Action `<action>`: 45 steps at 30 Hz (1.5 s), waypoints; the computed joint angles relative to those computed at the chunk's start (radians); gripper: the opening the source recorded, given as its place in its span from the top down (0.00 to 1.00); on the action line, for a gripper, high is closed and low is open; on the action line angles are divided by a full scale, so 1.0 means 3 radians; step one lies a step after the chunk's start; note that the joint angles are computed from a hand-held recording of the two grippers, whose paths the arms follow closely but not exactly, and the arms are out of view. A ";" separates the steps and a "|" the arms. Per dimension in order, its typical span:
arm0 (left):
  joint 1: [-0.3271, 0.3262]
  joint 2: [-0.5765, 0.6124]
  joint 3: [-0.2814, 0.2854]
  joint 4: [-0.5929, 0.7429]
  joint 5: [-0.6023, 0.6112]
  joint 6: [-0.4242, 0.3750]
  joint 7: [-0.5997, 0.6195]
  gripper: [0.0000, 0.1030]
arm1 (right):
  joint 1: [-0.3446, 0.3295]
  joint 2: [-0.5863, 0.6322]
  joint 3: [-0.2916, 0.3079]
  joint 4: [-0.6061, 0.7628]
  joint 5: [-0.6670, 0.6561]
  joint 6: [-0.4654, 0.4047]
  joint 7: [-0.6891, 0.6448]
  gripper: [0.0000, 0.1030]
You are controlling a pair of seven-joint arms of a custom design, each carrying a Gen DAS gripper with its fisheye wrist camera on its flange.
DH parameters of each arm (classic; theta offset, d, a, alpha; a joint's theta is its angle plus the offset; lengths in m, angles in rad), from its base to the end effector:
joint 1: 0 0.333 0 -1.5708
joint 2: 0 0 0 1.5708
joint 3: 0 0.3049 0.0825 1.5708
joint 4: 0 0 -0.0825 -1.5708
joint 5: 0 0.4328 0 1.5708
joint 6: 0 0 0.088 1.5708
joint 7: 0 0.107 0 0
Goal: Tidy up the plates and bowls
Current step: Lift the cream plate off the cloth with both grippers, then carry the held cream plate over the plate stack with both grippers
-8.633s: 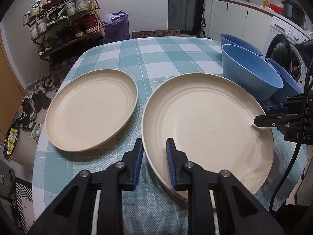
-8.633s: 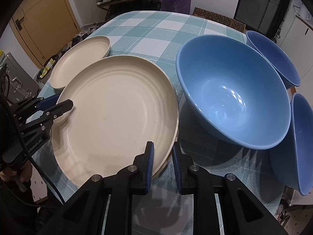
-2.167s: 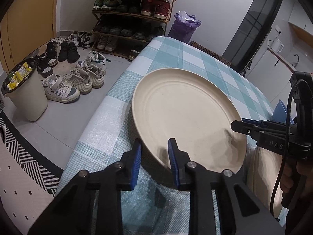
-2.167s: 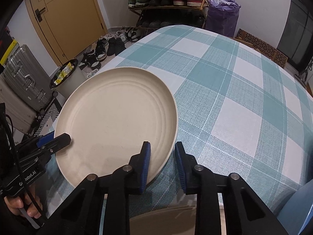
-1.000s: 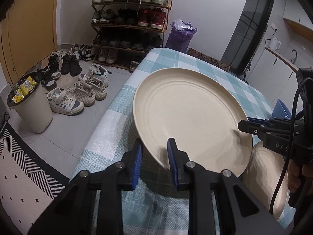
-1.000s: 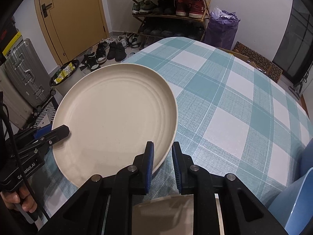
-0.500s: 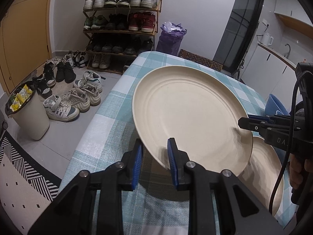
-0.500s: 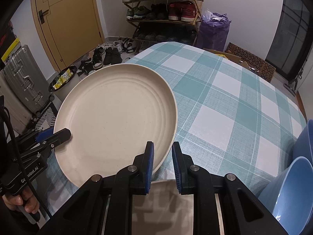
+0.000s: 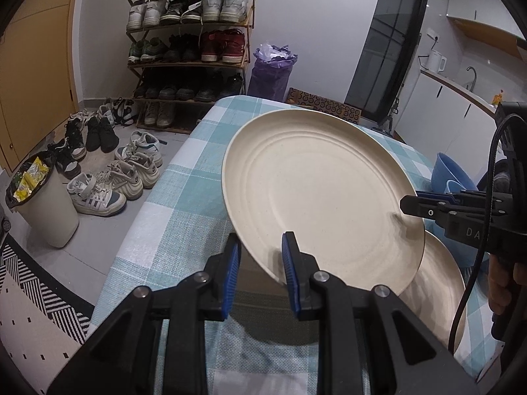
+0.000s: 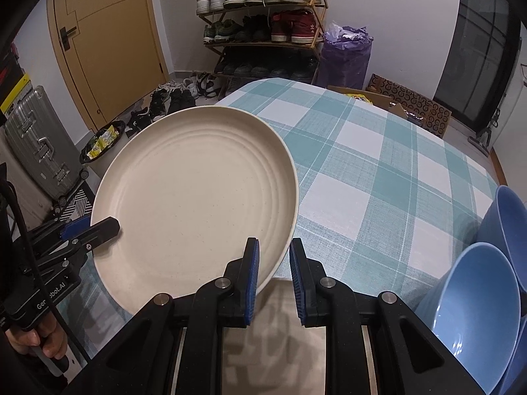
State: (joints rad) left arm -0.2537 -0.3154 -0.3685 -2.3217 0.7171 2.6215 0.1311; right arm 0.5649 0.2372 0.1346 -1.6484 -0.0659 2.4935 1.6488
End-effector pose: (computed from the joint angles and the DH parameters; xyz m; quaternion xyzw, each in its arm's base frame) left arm 0.4300 -0.3372 0.4854 -0.7287 0.5545 -0.3253 0.2359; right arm 0.5576 0.4585 0.5182 -0.8540 0.4247 -0.1275 0.2723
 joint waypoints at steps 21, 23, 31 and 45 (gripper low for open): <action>-0.0156 0.0194 -0.0025 0.0230 -0.0007 0.0002 0.0251 0.77 | -0.0217 -0.0608 0.0053 -0.0713 0.0103 0.0150 0.0112 0.81; -0.0174 0.0219 -0.0019 0.0251 -0.0027 0.0000 0.0281 0.77 | -0.0237 -0.0647 0.0060 -0.0769 0.0127 0.0146 0.0121 0.81; -0.0245 0.0285 -0.0022 0.0322 -0.0047 -0.0034 0.0367 0.77 | -0.0300 -0.0809 0.0084 -0.0985 0.0173 0.0177 0.0172 0.81; -0.0352 0.0370 -0.0013 0.0415 -0.0164 -0.0051 0.0628 0.77 | -0.0398 -0.1118 0.0125 -0.1358 0.0258 0.0139 0.0244 0.81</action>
State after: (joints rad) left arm -0.3593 -0.2044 -0.3725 -2.1973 0.6679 2.6062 0.3195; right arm 0.4455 -0.0982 0.1720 -2.0558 0.0116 2.5352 1.7221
